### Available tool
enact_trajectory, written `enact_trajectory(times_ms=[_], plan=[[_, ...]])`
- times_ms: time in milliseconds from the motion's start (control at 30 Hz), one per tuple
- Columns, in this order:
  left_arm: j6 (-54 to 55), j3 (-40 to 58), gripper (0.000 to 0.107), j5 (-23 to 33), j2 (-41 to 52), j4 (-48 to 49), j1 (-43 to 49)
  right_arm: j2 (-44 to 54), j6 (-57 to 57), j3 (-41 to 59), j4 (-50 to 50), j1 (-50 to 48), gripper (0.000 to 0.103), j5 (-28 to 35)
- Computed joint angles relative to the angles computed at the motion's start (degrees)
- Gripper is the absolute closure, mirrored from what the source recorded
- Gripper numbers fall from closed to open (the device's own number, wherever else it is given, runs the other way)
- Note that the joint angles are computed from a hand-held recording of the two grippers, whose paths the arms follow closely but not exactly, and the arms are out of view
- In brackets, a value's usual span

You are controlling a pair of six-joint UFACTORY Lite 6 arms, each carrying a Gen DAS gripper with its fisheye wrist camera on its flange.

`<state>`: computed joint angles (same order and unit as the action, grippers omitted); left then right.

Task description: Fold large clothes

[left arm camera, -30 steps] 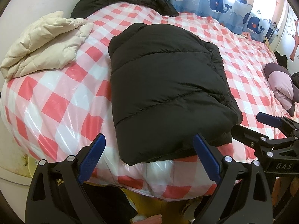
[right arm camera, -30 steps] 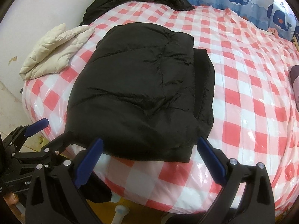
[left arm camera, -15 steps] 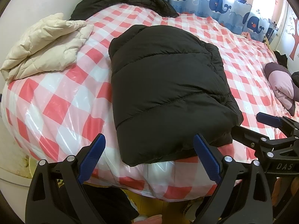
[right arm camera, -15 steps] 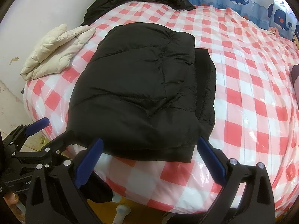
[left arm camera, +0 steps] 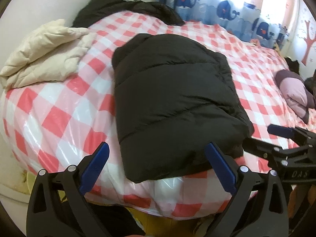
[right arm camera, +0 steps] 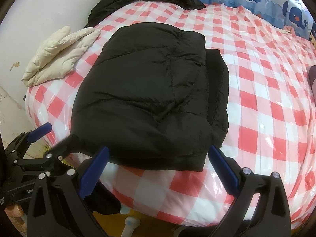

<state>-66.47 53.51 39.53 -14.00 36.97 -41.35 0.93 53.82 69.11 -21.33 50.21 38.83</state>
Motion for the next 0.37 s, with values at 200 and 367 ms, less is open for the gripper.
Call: enact_trajectory(times_ms=[200, 367], plan=[[2.94, 2.53, 0.012, 2.38, 2.39, -2.29, 0.64, -4.30, 0.88, -3.21, -0.97, -0.96, 0.007, -0.56], [1.04, 1.66, 0.012, 2.39, 1.82, -2.69, -0.02, -6.92, 1.38, -4.55, -1.63, -1.49, 0.007, 0.38]])
